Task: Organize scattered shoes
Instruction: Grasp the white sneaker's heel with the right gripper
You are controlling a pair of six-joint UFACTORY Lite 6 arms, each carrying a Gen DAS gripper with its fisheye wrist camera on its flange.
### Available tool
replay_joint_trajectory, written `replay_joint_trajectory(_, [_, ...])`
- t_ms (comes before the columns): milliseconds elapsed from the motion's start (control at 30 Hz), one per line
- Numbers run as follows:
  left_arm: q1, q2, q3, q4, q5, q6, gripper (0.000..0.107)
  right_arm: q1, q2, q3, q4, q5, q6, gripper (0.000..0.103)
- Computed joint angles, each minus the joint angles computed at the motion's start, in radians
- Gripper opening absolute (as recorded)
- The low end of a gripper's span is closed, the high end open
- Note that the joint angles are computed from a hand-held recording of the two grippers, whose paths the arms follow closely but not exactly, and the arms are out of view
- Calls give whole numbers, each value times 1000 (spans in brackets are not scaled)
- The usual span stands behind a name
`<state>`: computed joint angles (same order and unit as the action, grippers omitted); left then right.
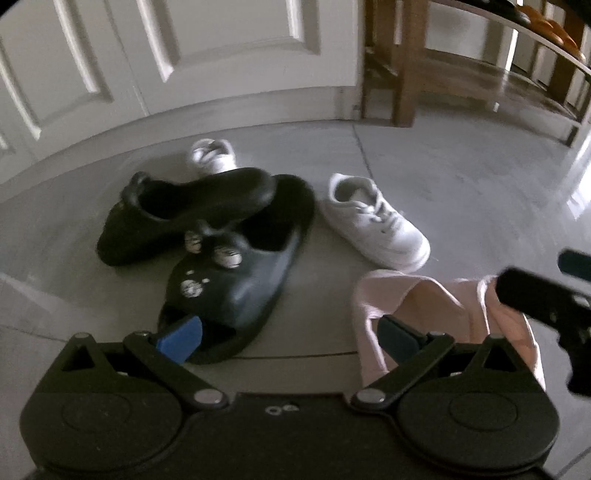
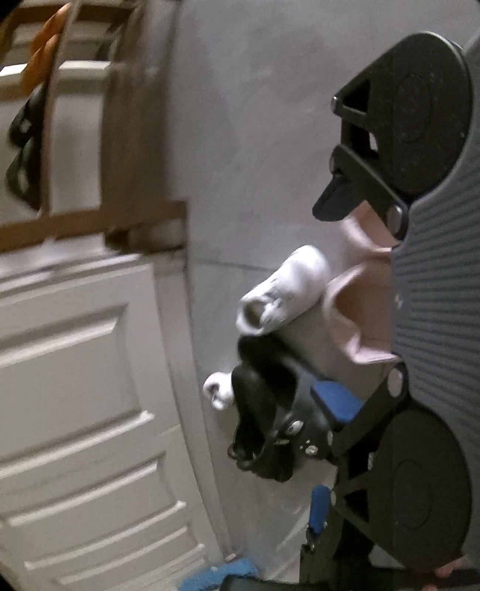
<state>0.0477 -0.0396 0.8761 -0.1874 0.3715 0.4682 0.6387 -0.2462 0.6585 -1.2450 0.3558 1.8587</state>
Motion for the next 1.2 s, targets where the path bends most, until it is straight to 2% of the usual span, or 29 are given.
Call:
replay_joint_trajectory(133, [44, 17, 24, 32, -5, -40, 102, -83, 94, 85, 49, -82, -172, 95])
replay_joint_trajectory(233, [64, 44, 44, 29, 3, -48, 102, -123, 145, 130, 41, -100, -198, 95])
replay_joint_trajectory(367, [51, 61, 47, 107, -21, -122, 102, -162, 241, 211, 1, -112, -207, 95])
replay_joint_trajectory(433, [39, 78, 48, 203, -55, -207, 102, -173, 287, 249, -14, -136, -234, 95])
replay_joint_trajectory(467, [35, 85, 50, 242, -66, -243, 102, -179, 333, 290, -14, -160, -284, 94])
replay_joint_trajectory(567, [37, 110, 59, 330, -91, -318, 102, -180, 501, 451, 126, -208, -578, 92])
replay_joint_trajectory(667, [55, 143, 80, 334, -96, -307, 102, -173, 691, 637, 372, -204, -892, 82])
replay_joint_trajectory(800, [88, 185, 106, 344, -102, -289, 102, -159, 975, 960, 739, -120, -1308, 76])
replay_joint_trajectory(867, [99, 210, 122, 338, -98, -273, 102, -159, 1062, 1073, 859, -74, -1431, 62])
replay_joint_trajectory(900, [103, 225, 134, 316, -91, -249, 102, -159, 1113, 1141, 905, -41, -1474, 59])
replay_joint_trajectory(933, [105, 240, 144, 292, -86, -225, 102, -158, 1154, 1197, 934, -11, -1501, 55])
replay_joint_trajectory(1000, [101, 259, 158, 265, -87, -190, 102, -151, 1251, 1322, 934, 59, -1506, 52])
replay_joint_trajectory(1100, [88, 267, 161, 301, -108, -210, 102, -133, 1322, 1407, 842, 106, -1476, 51])
replay_joint_trajectory(1133, [84, 268, 161, 317, -115, -223, 102, -131, 1333, 1423, 832, 117, -1478, 46])
replay_joint_trajectory(1167, [81, 272, 162, 325, -119, -230, 102, -130, 1354, 1455, 832, 136, -1494, 31])
replay_joint_trajectory(1200, [77, 277, 169, 325, -122, -231, 102, -129, 1385, 1504, 835, 163, -1518, 28])
